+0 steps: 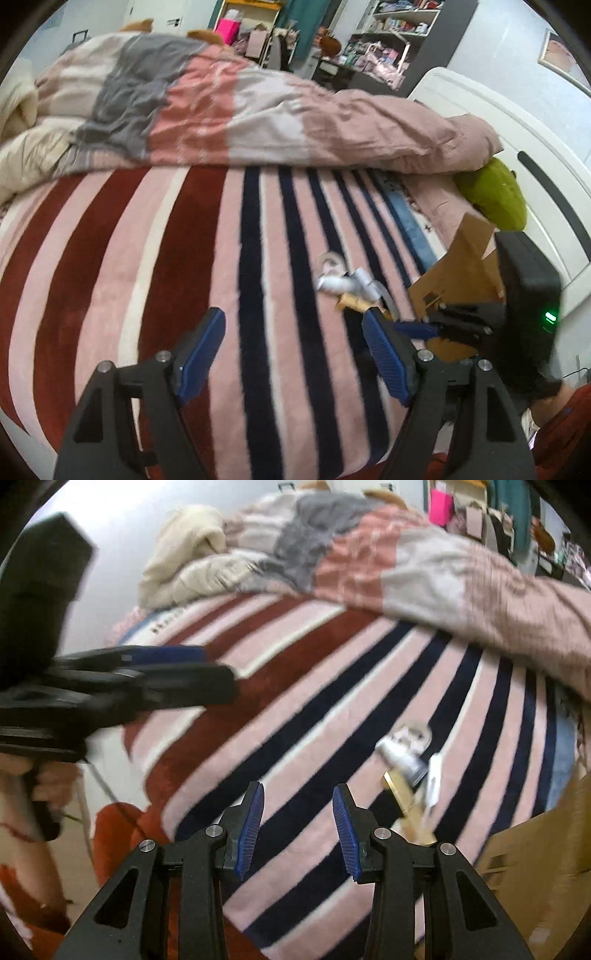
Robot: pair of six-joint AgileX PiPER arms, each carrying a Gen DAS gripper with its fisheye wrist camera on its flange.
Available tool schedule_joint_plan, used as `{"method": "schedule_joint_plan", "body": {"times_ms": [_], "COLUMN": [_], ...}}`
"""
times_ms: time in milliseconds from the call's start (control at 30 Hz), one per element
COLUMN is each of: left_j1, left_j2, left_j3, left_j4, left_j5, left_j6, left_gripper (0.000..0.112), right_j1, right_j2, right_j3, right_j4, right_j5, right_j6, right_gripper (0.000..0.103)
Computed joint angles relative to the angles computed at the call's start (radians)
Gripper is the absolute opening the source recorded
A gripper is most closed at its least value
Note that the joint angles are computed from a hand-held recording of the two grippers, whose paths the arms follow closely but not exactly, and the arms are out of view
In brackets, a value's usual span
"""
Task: Organize rigid objects
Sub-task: 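Move the right gripper back and grasp the gold bar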
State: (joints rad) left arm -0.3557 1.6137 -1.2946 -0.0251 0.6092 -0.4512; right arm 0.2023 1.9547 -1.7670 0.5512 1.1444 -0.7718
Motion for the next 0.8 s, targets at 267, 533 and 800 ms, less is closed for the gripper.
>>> {"method": "schedule_joint_plan", "body": {"times_ms": [267, 533, 800], "left_j1": [0.037, 0.052, 0.046], "left_j2": [-0.009, 0.010, 0.014], "left_j3": [0.118, 0.118, 0.104], "left_j4": [-0.077, -0.115, -0.112], "left_j5": [-0.082, -0.091, -0.081], "left_j6": [0.069, 0.110, 0.106], "left_gripper": [0.074, 0.074, 0.074], "right_j1": [0.058, 0.040, 0.007], "right_j2": [0.082, 0.200, 0.208], "right_j3": [0.090, -0.031, -0.086], "right_j4": [-0.229, -0.326, -0.167], "right_j5": [-0.341, -0.299, -0.109], "right_j6": [0.169, 0.256, 0.187], "right_gripper": [0.034, 0.036, 0.014]}}
